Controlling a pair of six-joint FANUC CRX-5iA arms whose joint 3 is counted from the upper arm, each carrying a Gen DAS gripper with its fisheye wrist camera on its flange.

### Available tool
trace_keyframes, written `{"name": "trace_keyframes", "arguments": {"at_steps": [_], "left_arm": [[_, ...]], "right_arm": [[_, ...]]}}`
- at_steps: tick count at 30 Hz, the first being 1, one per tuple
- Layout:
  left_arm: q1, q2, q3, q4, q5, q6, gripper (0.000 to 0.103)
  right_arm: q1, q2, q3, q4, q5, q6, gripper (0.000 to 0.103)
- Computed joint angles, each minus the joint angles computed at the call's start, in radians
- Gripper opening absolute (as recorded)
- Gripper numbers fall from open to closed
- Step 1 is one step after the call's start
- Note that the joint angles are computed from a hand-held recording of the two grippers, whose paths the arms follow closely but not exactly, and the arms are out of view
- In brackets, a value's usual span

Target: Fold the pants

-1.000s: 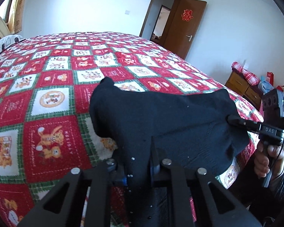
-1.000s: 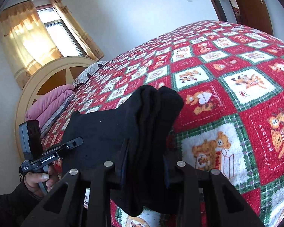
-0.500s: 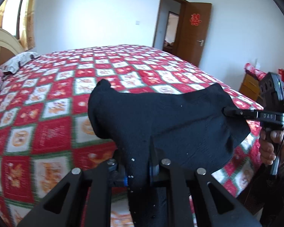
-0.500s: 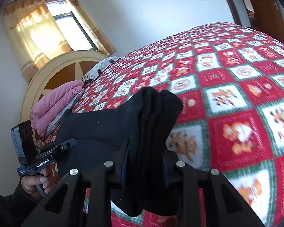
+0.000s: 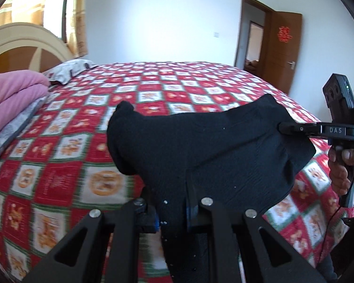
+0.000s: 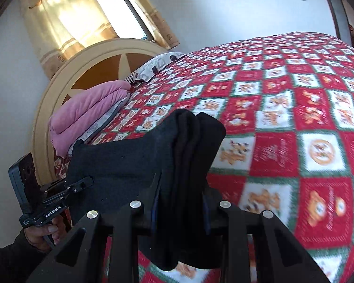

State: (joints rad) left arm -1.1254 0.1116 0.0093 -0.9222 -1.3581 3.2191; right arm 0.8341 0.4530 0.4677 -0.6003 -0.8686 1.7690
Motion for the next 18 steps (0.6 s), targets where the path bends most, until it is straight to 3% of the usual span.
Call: {"name": "trace_keyframes", "arguments": {"at_steps": [5, 13, 18], "left_arm": [[0.031, -0.062, -0.067, -0.004, -0.016, 0.032, 0.016], [0.119, -0.107, -0.168, 0.062, 0.046, 0.057, 0.016], [0.133, -0.115, -0.221, 0.071, 0.101, 0.106, 0.016]], "right_arm": [[0.036, 0.129, 0.176, 0.009, -0.056, -0.025, 0.029], [0.065, 0.356, 0.489, 0.030, -0.209, -0.121, 0.029], [0.067, 0.432, 0.562, 0.046, -0.237, -0.153, 0.029]]}}
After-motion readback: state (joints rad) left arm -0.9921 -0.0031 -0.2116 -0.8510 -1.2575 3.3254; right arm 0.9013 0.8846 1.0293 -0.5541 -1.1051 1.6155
